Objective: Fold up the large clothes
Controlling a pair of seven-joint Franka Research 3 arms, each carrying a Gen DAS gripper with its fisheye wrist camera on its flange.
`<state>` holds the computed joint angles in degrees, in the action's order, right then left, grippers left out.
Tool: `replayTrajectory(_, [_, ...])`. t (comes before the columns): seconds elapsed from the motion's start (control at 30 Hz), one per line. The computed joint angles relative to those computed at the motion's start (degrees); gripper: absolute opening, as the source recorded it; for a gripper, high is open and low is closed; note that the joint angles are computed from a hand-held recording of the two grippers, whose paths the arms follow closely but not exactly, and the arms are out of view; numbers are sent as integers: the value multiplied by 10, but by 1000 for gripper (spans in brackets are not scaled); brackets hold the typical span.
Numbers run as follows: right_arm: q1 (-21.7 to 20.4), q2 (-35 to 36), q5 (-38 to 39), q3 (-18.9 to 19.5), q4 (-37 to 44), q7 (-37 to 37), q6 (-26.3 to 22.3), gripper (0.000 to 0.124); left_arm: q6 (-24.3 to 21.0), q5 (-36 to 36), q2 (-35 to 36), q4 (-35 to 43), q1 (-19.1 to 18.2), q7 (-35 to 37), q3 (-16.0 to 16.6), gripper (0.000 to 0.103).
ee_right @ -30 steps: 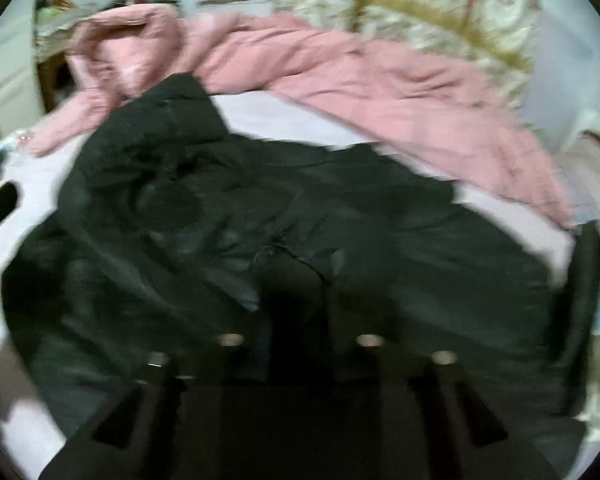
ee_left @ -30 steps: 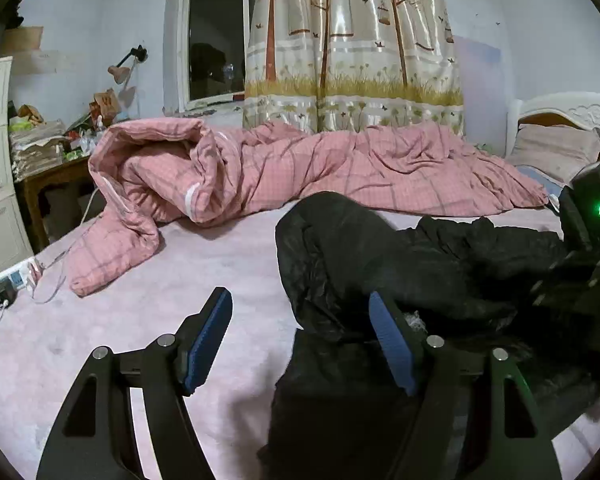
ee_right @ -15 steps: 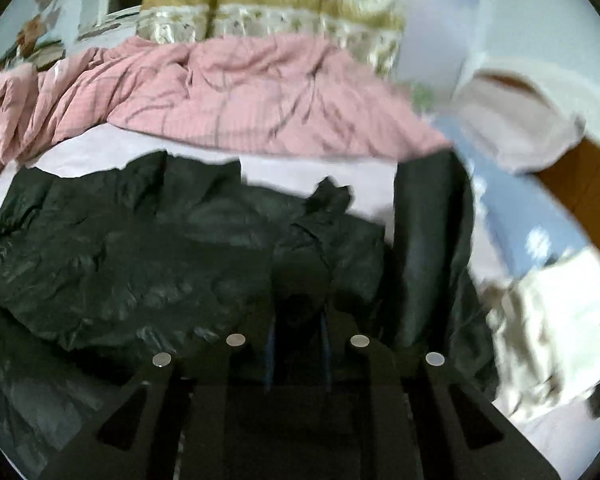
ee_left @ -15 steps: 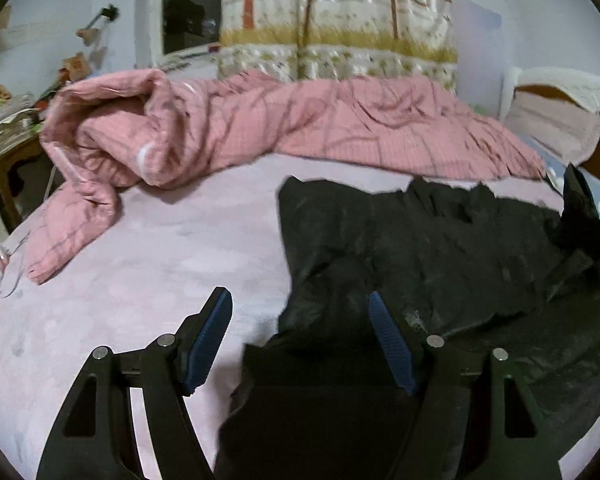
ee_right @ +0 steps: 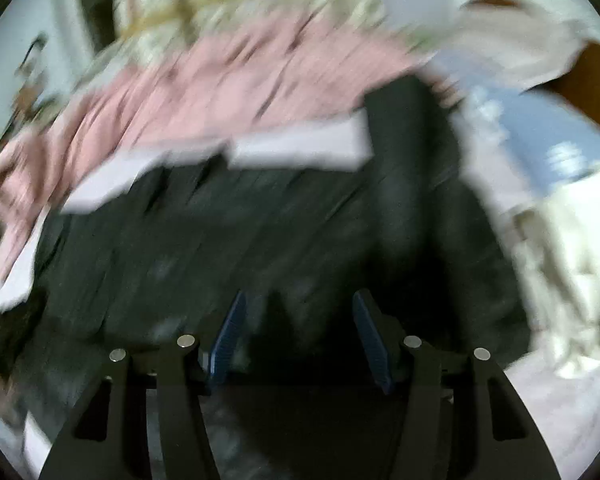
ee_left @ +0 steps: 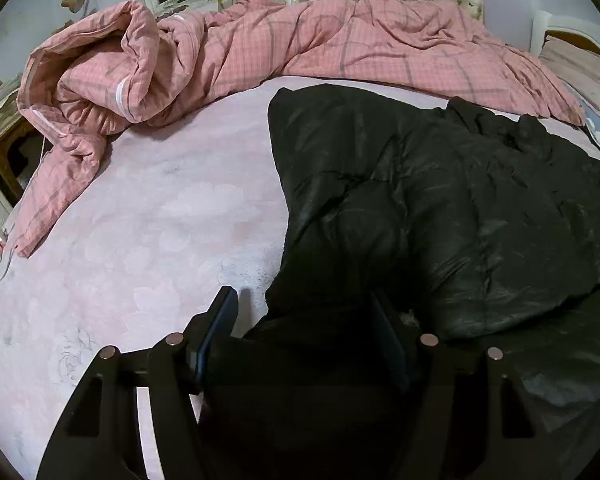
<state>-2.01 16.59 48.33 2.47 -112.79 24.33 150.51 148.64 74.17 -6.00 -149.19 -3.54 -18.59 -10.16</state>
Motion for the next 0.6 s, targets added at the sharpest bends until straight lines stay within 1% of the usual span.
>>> replayTrajectory(0.03, [25,6,-12,-24,3,9,0,58,-5,-1,1,1,-1,1,-2,65])
replayTrajectory(0.1, [47,30,-111,-31,6,100,57,57,-10,-2,4,3,-4,0,-4,65])
replayTrajectory(0.13, [51,40,-135,-35,12,125,64,45,-11,0,5,3,-4,-2,-3,65])
replayTrajectory(0.2, [60,72,-190,-49,49,191,41,28,-9,2,5,3,-5,-4,-2,65])
replayTrajectory(0.27, [39,87,-187,-28,72,191,33,24,-10,3,7,4,-5,-4,-1,65])
replayTrajectory(0.3, [33,94,-187,-21,82,190,38,22,-11,3,7,4,-6,-4,-1,65])
replayTrajectory(0.43, [16,112,-179,-1,110,199,53,21,-22,4,10,7,-9,-2,-3,65])
replayTrajectory(0.5, [5,105,-162,12,96,186,90,22,-22,8,7,6,-9,-3,-2,65])
replayTrajectory(0.53, [0,101,-155,17,92,180,96,23,-21,11,6,5,-9,-6,-2,65])
replayTrajectory(0.57, [-17,93,-136,30,87,163,92,24,-20,16,5,4,-8,-11,-1,65])
replayTrajectory(0.6, [-43,82,-99,48,84,137,79,24,-18,25,0,1,-8,-17,-2,65])
